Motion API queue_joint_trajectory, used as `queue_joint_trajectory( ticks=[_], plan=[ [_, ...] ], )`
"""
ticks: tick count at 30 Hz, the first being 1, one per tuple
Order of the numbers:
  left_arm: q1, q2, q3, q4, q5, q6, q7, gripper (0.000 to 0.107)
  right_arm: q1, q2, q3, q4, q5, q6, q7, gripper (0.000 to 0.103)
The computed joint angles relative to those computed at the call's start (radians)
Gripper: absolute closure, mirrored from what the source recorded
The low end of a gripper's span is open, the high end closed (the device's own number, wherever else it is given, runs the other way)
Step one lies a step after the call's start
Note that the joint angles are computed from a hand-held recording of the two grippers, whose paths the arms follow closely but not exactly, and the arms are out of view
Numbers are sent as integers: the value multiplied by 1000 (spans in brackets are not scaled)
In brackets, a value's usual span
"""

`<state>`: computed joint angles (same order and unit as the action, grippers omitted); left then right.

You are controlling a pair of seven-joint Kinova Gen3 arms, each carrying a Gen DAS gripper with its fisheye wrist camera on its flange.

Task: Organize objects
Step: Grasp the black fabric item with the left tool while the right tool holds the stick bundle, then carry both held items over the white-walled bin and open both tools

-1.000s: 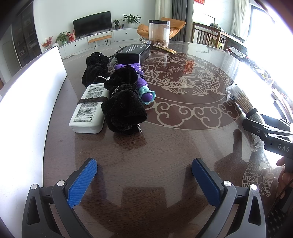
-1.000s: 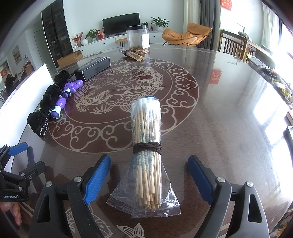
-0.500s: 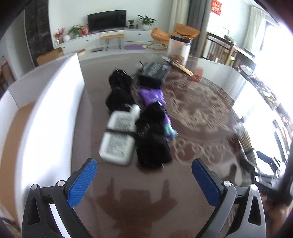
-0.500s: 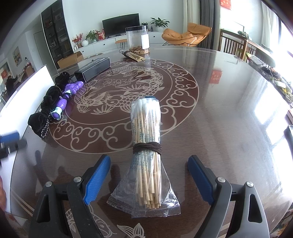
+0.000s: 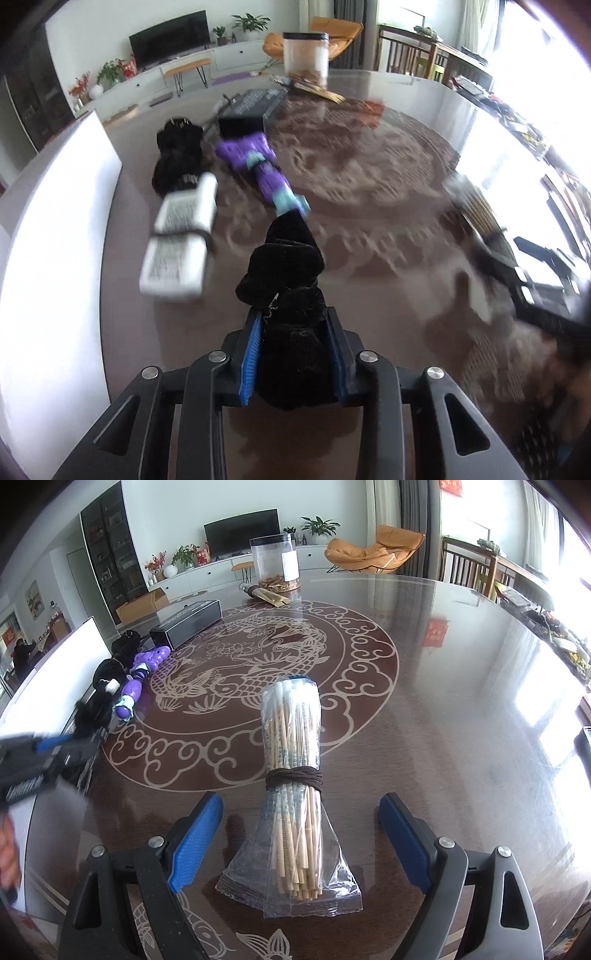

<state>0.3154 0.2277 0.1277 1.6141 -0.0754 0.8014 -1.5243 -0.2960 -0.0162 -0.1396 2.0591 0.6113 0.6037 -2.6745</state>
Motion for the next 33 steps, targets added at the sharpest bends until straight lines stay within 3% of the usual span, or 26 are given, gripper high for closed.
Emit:
queue_joint_trajectory(
  ticks=[1, 3, 4, 5, 8, 10, 11, 12, 14, 16, 17, 18, 19, 22, 25, 29, 33],
  plan=[
    [6, -17, 4, 22, -3, 18, -2, 66, 0, 0, 0, -1, -1, 2, 2, 15],
    [10, -33, 24, 47, -43, 34, 28, 31, -1, 0, -1, -2, -3, 4, 7, 15],
    [14, -42, 35, 62, -76, 28, 53, 24, -18, -2, 18, -1, -7, 4, 12, 15],
    [36, -52, 27, 80, -111, 6, 75, 20, -53, -2, 51, -1, -5, 6, 10, 14],
    [151, -28, -54, 71, -221, -4, 149, 20, -189, -8, 190, 3, -9, 8, 19, 14],
    [151, -18, -51, 69, -229, -15, 168, 18, -265, -13, 283, -3, -51, 5, 77, 14],
    [139, -22, -47, 74, -210, -21, 159, 20, -300, -15, 329, -8, -80, 6, 117, 14],
    [115, -28, -39, 84, -176, -44, 134, 42, -337, -11, 375, -19, -113, 16, 158, 11],
    [66, -45, -16, 115, -95, -101, 81, 74, -416, 10, 468, -53, -181, 48, 239, 3],
    [90, -52, -54, 123, -62, -116, 62, 74, -496, 31, 561, -80, -228, 68, 321, 6],
    [93, -62, -67, 133, -38, -122, 43, 74, -542, 36, 607, -94, -230, 83, 361, 15],
    [78, -68, -65, 139, 3, -128, 14, 74, -586, 51, 653, -118, -238, 104, 402, 50],
    [46, -78, -44, 149, 44, -131, -6, 74, -621, 50, 699, -125, -263, 110, 443, 74],
    [-16, -124, -31, 184, 166, -148, -94, 74, -697, -37, 838, -75, -385, 30, 551, 74],
    [-117, -174, 14, 210, 288, -142, -191, 74, -773, -176, 957, 9, -507, -74, 556, 74],
    [-166, -232, -24, 214, 440, -105, -316, 74, -807, -355, 1004, 98, -670, -187, 640, 74],
    [-197, -307, -80, 214, 539, -73, -389, 74, -758, -371, 935, 83, -832, -191, 759, 74]
  ],
)
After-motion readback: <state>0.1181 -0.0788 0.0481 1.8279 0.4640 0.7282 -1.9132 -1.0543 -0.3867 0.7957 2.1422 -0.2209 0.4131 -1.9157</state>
